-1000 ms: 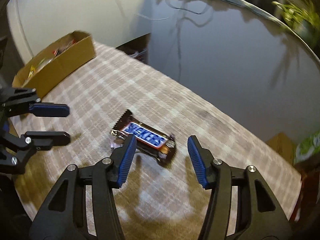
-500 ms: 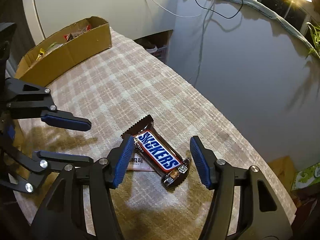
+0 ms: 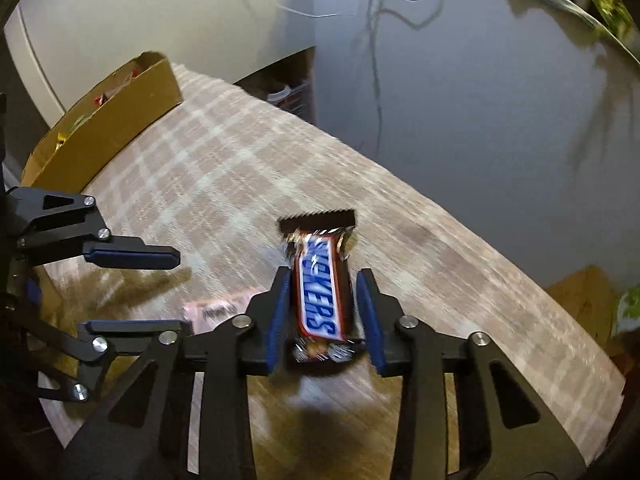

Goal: Organize snacks
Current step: 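Grasp a Snickers bar with the right tool while the left tool grasps the pink-white candy, then carry the Snickers bar and pink-white candy over the cardboard box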

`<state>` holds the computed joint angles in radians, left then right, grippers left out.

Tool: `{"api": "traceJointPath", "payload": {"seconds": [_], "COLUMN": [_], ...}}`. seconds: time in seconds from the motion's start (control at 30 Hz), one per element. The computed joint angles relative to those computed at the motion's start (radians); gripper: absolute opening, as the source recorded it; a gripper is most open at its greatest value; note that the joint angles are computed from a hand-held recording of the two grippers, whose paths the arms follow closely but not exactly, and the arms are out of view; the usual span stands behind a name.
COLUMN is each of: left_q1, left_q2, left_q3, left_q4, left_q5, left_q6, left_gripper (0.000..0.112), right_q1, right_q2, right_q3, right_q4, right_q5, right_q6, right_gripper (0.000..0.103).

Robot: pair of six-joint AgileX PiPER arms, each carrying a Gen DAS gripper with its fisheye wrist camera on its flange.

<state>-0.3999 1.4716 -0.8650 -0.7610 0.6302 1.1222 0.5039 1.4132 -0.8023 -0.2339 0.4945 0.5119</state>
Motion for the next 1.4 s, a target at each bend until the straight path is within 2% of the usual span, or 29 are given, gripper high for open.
{"api": "traceJointPath", "payload": {"seconds": [0.23,0.3,0.37,0.5,0.8,0.93,1.13,1.27,1.4], "left_q1": [-0.068,-0.077,-0.082,-0.097,-0.023,0.044,0.145,0.245,0.359], "left_q2": [0.051,0.053,0.054,0.036,-0.021,-0.067,-0.197,-0.254,-0.269], "left_q3": [-0.033,-0.037,-0.039,-0.020,0.043,0.069,0.116,0.118,0.100], "left_q4": [0.052,0.057,0.062,0.091,-0.008,-0.078,-0.126,-0.163,-0.195], "left_q5": [-0.059,-0.064,-0.066,-0.095,-0.080,-0.038,0.027,0.104,0.184], "left_q6": [-0.034,-0.041,-0.047,-0.072,-0.036,0.013,0.107,0.165,0.218], "left_gripper": [0.034,0.030,0.018,0.018,0.017,0.017,0.017,0.017,0.017], "right_q1": [-0.018,-0.017,-0.009,0.018,0.096,0.155,0.299,0.383,0.428], "right_q2": [-0.080,-0.076,-0.077,-0.076,-0.141,-0.200,-0.260,-0.249,-0.199], "right_q3": [0.085,0.083,0.083,0.081,0.129,0.162,0.145,0.081,-0.016], "right_q4": [-0.020,-0.027,-0.049,-0.118,-0.221,-0.274,-0.365,-0.407,-0.417], "right_q5": [-0.019,-0.020,-0.012,0.012,0.071,0.089,0.178,0.237,0.272], "right_q6": [0.067,0.089,0.126,0.229,0.434,0.552,0.734,0.799,0.791], "right_gripper": [0.030,0.030,0.030,0.030,0.030,0.030,0.030,0.030,0.030]}}
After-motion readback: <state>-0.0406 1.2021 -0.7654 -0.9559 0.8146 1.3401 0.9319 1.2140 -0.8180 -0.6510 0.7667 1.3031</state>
